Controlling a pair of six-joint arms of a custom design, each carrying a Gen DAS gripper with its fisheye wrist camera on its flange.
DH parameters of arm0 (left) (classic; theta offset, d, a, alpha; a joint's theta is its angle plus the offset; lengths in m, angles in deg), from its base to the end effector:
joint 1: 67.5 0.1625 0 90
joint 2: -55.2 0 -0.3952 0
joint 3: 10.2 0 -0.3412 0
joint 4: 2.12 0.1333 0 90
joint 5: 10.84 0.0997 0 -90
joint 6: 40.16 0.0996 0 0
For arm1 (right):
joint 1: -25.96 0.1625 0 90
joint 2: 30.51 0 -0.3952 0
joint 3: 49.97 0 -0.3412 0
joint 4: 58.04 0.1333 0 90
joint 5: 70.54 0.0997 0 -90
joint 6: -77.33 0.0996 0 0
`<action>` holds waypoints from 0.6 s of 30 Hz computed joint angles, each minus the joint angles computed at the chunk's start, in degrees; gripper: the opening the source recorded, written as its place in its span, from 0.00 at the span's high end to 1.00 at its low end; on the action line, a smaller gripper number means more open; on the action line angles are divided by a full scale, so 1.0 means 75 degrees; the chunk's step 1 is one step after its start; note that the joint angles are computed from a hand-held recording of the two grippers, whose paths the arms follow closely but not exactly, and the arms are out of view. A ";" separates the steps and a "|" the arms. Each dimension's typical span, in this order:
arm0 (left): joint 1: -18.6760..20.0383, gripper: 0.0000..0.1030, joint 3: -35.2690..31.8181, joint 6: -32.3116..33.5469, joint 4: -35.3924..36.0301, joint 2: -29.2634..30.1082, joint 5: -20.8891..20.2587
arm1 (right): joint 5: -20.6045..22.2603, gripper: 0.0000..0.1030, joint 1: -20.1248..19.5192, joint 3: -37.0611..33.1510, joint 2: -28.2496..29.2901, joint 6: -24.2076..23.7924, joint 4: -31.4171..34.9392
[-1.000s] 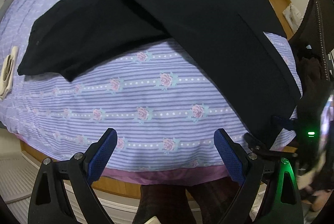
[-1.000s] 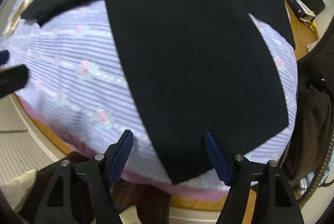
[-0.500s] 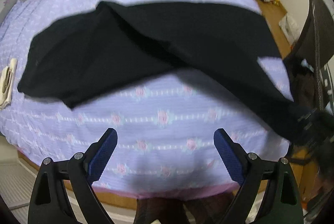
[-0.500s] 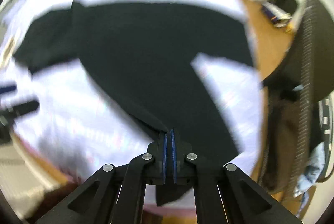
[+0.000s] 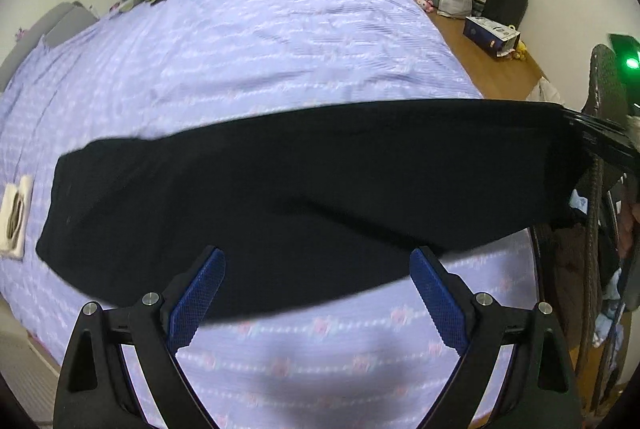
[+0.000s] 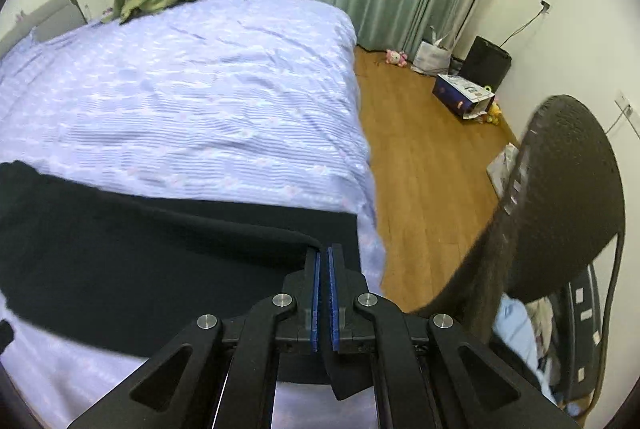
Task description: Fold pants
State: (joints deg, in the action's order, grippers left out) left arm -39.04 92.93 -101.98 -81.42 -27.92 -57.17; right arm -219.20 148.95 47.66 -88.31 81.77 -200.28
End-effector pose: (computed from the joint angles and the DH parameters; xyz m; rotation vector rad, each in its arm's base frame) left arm -0.2702 -0.3763 0.3252 0.2452 2.2793 -0.5069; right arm 0.3569 -0.4612 0.2492 0.4050 -2.1273 0.6123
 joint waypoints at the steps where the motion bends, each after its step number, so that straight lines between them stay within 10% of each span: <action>1: 0.0095 0.08 -0.0056 0.0150 -0.0150 0.0169 0.0116 | 0.0017 0.96 -0.0183 -0.0156 0.0160 -0.0193 -0.0076; 14: 0.0649 0.08 -0.0262 0.0566 -0.0788 0.1049 0.0592 | -0.0279 0.95 -0.1285 -0.1156 0.1437 -0.1220 -0.0360; 16: 0.0636 0.08 -0.0301 0.0483 -0.0708 0.1084 0.0601 | -0.0215 0.84 -0.1356 -0.1386 0.1475 -0.0861 0.0217; 18: 0.0611 0.08 -0.0339 0.0437 -0.0705 0.1046 0.0537 | -0.0471 0.42 -0.1310 -0.1373 0.1434 -0.0549 0.0355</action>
State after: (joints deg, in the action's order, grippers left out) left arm -34.46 90.39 -98.70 -86.71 -20.08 -53.14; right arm -222.74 139.13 37.36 -77.55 77.65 -197.62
